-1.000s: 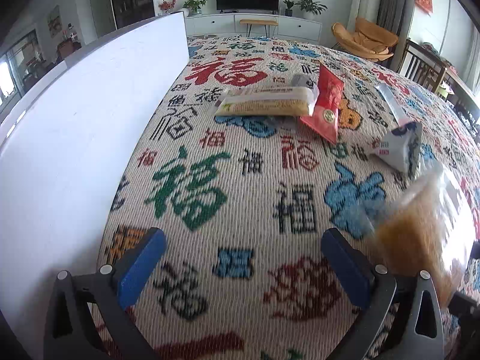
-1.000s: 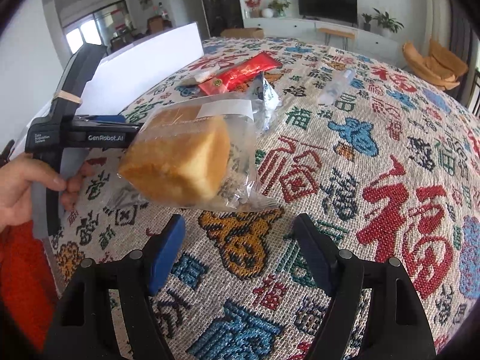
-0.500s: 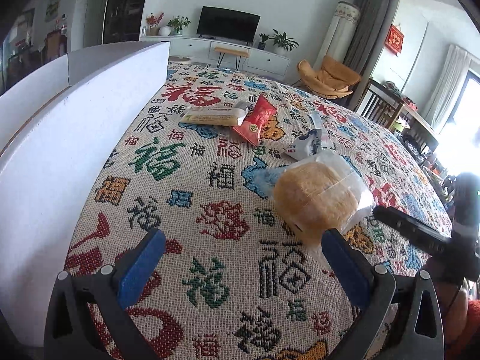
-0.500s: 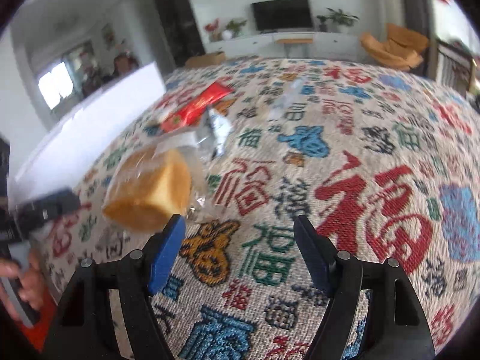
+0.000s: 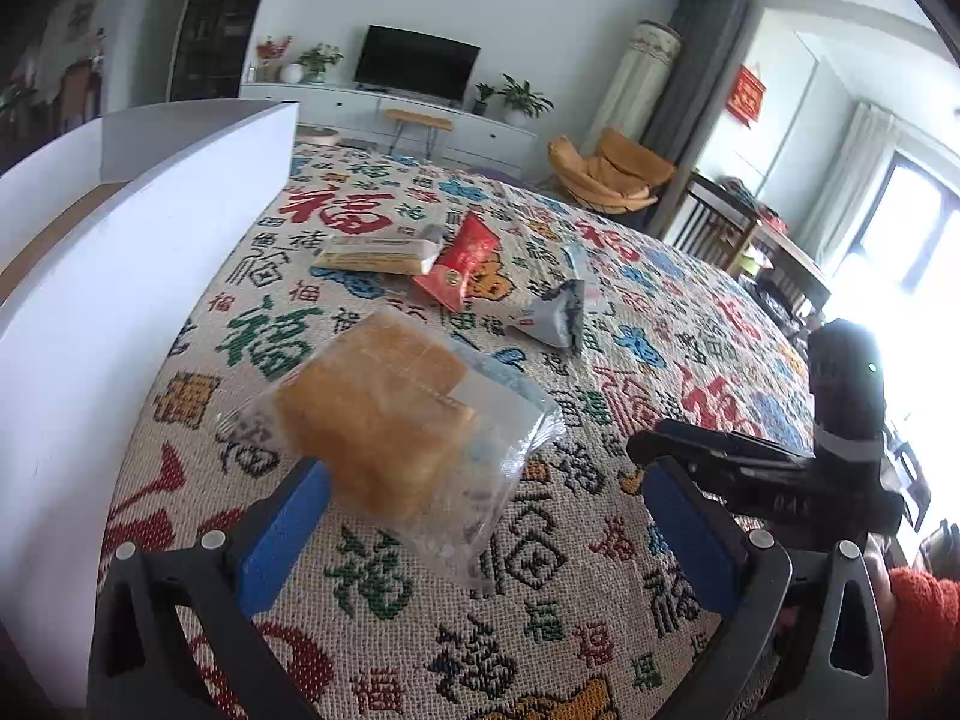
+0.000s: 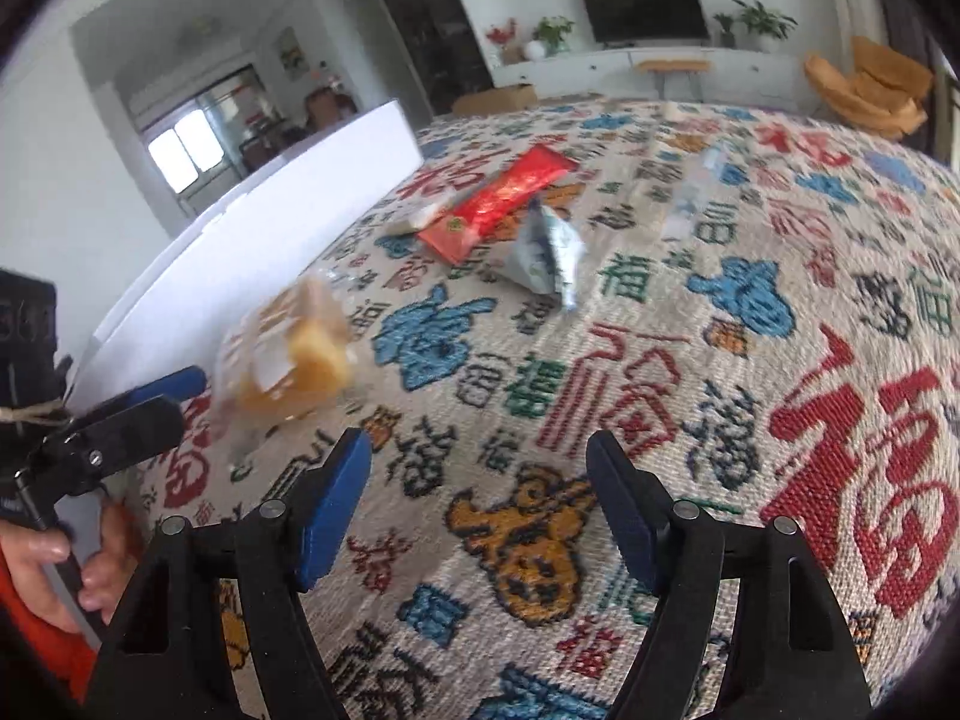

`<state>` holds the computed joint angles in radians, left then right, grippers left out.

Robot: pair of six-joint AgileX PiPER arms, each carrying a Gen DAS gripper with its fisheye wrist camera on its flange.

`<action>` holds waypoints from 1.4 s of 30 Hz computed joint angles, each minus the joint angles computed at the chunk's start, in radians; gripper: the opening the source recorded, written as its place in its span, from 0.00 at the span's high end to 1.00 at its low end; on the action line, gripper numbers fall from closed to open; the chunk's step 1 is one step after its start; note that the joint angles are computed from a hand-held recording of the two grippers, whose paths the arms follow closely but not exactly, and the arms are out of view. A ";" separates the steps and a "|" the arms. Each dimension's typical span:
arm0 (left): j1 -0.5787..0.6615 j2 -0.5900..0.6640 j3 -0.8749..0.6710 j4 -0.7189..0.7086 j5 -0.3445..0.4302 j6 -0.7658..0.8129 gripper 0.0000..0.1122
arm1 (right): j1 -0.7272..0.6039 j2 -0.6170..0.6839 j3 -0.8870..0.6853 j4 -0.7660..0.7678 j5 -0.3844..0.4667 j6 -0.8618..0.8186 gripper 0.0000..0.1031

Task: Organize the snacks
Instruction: 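Close the left gripper on the bread loaf while the right gripper releases it, then grasp the clear plastic tube snack with the right gripper while the left holds the loaf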

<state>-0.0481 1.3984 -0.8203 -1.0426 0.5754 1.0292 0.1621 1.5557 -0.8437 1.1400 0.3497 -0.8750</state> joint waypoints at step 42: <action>-0.067 0.174 -0.073 0.306 -0.242 -0.354 0.24 | -0.125 0.035 -0.002 0.214 0.144 -0.095 0.25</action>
<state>-0.1148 1.5719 -0.8929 -0.7370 0.3331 0.6749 0.0370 1.5908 -0.8459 1.3542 0.4940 -0.9696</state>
